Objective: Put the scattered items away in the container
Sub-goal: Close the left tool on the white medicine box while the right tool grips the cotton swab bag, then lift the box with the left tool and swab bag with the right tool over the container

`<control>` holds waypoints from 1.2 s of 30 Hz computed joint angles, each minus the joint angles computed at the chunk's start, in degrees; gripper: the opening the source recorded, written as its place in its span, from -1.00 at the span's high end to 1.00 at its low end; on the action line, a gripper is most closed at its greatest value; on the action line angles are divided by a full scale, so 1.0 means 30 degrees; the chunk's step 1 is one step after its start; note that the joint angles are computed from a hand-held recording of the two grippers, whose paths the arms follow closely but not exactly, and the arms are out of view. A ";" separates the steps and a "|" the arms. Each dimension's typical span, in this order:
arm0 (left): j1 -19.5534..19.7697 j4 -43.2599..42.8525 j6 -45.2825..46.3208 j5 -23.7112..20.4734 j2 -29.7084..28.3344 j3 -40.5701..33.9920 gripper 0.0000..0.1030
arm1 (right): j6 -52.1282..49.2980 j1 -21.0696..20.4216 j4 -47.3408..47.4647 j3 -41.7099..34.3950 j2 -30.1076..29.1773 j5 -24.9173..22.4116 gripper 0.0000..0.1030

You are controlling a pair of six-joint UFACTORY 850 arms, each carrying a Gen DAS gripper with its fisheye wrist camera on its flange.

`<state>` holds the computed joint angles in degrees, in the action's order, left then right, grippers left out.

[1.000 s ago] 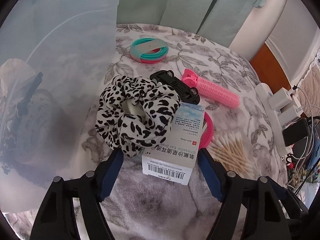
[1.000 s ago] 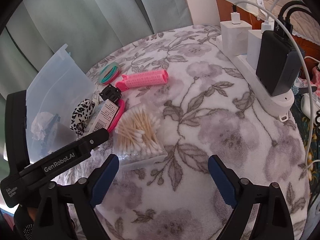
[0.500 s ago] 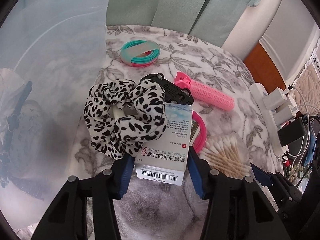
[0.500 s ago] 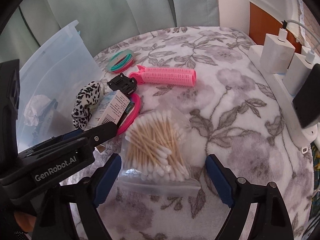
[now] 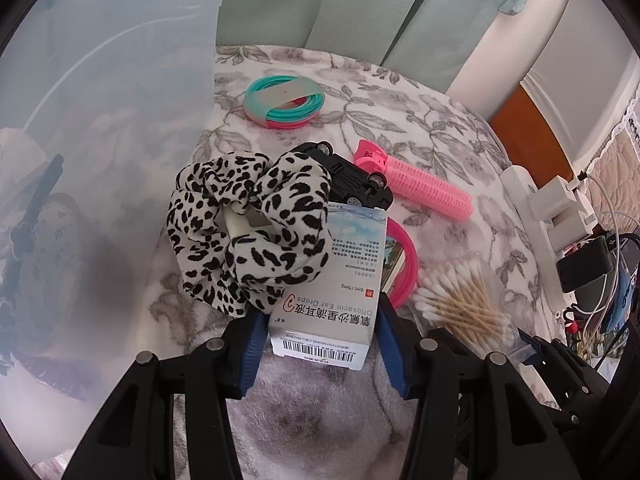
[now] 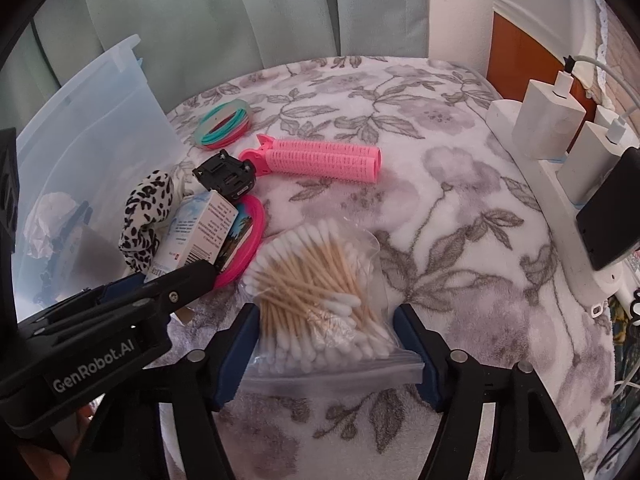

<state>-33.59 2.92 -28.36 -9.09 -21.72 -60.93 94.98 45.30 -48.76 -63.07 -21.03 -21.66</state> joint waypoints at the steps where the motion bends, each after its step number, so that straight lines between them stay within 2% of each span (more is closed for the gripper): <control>1: -0.0007 0.0105 -0.0124 0.0036 0.0030 0.0041 -0.02 | 0.0121 -0.0013 -0.0072 0.0067 0.0062 0.0055 -0.31; 5: -0.0048 0.0642 -0.0734 0.0175 0.0175 0.0200 0.00 | 0.0602 -0.0042 -0.0244 0.0319 0.0288 0.0289 -0.14; 12: -0.0110 0.1450 -0.1439 0.0318 0.0360 0.0415 0.01 | 0.1341 -0.0109 -0.0541 0.0710 0.0572 0.0793 -0.07; 18: -0.0235 0.2351 -0.2342 0.0415 0.0566 0.0683 0.03 | 0.3256 -0.0097 -0.1537 0.1279 0.1036 0.1115 -0.03; 33: -0.0701 0.0491 -0.0590 0.1040 0.2225 0.2108 0.05 | 0.5685 0.0264 -0.1212 0.3050 0.2752 0.1320 0.03; 36: -0.0862 0.0161 -0.0225 0.1212 0.2717 0.2444 0.05 | 0.5990 0.0511 -0.1086 0.3276 0.3116 0.0898 0.03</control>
